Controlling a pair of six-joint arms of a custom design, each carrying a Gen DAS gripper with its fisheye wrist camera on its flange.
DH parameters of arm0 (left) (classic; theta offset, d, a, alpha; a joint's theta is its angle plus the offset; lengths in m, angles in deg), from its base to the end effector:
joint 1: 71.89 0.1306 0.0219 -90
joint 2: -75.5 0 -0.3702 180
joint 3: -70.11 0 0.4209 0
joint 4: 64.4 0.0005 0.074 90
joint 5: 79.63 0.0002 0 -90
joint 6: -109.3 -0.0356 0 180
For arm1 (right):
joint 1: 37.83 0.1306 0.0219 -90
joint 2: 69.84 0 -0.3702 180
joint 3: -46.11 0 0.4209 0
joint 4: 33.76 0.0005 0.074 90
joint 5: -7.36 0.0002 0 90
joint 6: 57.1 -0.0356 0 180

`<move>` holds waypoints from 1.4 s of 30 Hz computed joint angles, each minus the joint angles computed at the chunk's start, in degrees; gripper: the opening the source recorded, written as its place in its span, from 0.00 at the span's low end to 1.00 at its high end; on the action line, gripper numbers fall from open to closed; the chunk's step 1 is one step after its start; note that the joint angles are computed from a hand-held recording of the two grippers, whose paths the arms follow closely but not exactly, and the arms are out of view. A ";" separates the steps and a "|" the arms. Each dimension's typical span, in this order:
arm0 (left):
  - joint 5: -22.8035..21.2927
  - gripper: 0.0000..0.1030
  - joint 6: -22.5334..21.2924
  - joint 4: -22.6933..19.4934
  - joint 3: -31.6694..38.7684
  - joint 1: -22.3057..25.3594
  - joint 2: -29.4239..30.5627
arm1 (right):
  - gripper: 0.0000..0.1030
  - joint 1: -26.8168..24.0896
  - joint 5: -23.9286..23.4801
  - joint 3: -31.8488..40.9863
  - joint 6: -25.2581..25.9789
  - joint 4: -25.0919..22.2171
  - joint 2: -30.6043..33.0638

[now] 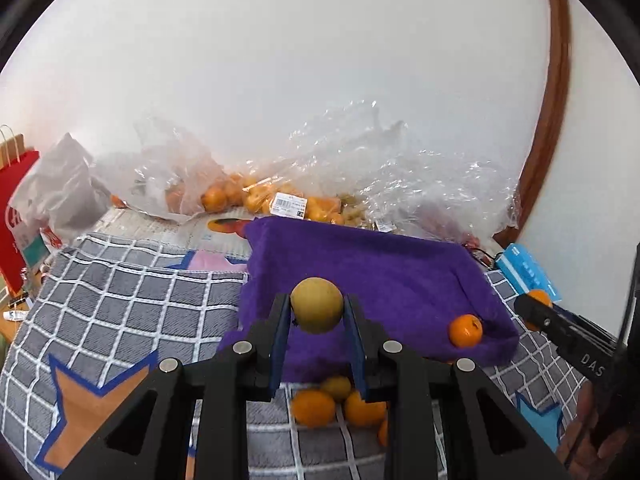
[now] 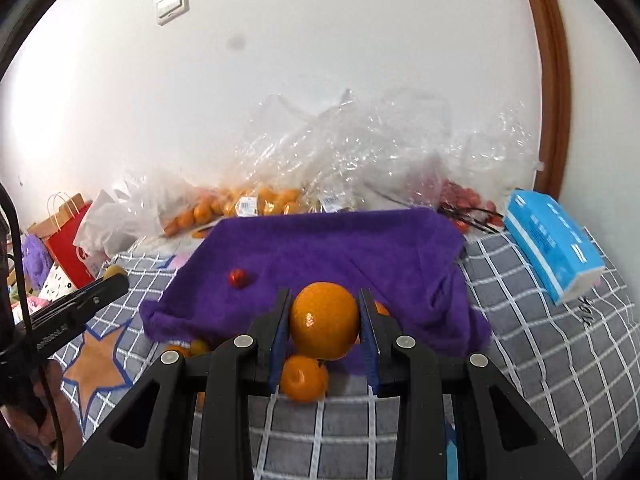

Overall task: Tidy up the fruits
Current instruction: 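Carry the yellow-green fruit with the left gripper over the towel while the right carries the orange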

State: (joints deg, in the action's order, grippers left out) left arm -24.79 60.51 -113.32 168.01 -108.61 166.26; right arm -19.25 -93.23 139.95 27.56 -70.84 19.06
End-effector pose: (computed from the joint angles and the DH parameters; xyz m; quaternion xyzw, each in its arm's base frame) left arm 0.4297 -0.2956 0.4842 -0.1574 0.8646 -0.0305 0.4761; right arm 0.4970 0.1734 0.4788 -0.1448 0.8605 0.1788 0.4545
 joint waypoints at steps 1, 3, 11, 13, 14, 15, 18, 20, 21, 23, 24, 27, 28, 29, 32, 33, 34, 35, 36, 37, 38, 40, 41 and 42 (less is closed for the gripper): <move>0.26 0.25 0.04 0.34 0.32 0.33 0.33 | 0.31 -0.09 -0.33 0.59 -0.22 0.08 0.52; 0.32 0.25 -0.28 0.98 1.11 1.30 1.22 | 0.31 0.11 -0.13 2.52 -0.42 0.06 2.11; 3.85 0.25 0.74 1.60 0.16 3.41 3.15 | 0.31 0.55 2.78 5.23 0.06 1.34 6.74; 3.08 0.25 0.13 2.05 -0.37 3.32 3.28 | 0.31 0.40 2.57 5.00 -0.25 0.77 7.59; 3.16 0.25 0.11 1.88 -0.29 3.33 3.48 | 0.31 0.26 2.25 5.19 -0.19 0.27 8.03; 3.77 0.25 0.12 2.00 -0.30 3.46 3.54 | 0.31 0.18 2.08 5.44 -0.03 -0.23 8.58; 6.28 0.25 0.65 3.38 -1.05 4.02 3.17 | 0.31 0.01 2.47 5.46 0.71 0.08 9.15; 7.02 0.25 1.10 3.77 -1.43 4.31 3.05 | 0.31 -0.14 3.32 5.08 0.91 0.76 9.05; 7.31 0.25 1.58 3.83 -1.50 4.54 3.13 | 0.31 -0.36 3.29 4.74 0.78 1.35 8.89; 8.69 0.25 2.32 3.94 -1.70 5.07 3.22 | 0.31 -0.82 3.28 4.44 0.41 1.97 8.78; 9.22 0.25 2.73 4.00 -1.80 5.31 3.29 | 0.31 -1.04 3.35 4.37 0.19 2.09 8.85; 9.30 0.25 2.71 3.73 -1.66 5.41 3.82 | 0.31 -1.57 3.47 4.91 -0.34 1.28 9.70; 8.82 0.25 2.50 3.79 -1.66 5.32 3.97 | 0.31 -1.64 3.69 5.26 -0.48 0.86 10.05; 8.40 0.25 2.45 3.58 -1.48 5.22 4.23 | 0.31 -1.69 3.94 5.53 -0.79 0.40 10.34; 9.82 0.25 2.12 3.56 -1.24 5.36 4.57 | 0.31 -2.06 3.17 5.74 -1.52 -0.04 10.71; 10.23 0.25 1.99 4.11 -1.49 5.36 4.43 | 0.31 -2.16 3.03 5.65 -1.81 0.04 10.72; 10.24 0.25 1.68 4.36 -1.53 5.30 4.43 | 0.31 -2.22 2.96 5.58 -2.00 0.09 10.71; 10.08 0.25 1.43 4.25 -1.40 5.24 4.57 | 0.31 -2.23 2.87 5.48 -2.19 0.10 10.70; 10.07 0.25 1.21 4.02 -1.19 5.20 4.81 | 0.31 -2.25 2.75 5.51 -2.24 -0.03 10.80; 10.23 0.25 1.15 3.91 -1.08 5.21 4.96 | 0.31 -2.19 2.85 5.66 -2.05 -0.24 10.97; 10.59 0.25 1.21 3.86 -1.03 5.24 5.10 | 0.31 -2.11 3.11 5.51 -1.93 0.03 10.94; 10.98 0.25 1.21 3.56 -0.79 5.25 5.36 | 0.31 -2.09 3.04 5.45 -1.76 0.39 10.95; 10.97 0.25 1.20 3.29 -0.63 5.24 5.51 | 0.31 -2.09 3.16 5.51 -1.80 0.32 10.99; 11.02 0.25 1.26 3.10 -0.50 5.23 5.61 | 0.31 -2.10 3.32 5.55 -2.08 0.29 11.03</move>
State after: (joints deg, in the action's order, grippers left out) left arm -13.77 61.77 -110.22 167.51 -103.39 171.87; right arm -21.34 -89.91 145.50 25.49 -70.55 30.09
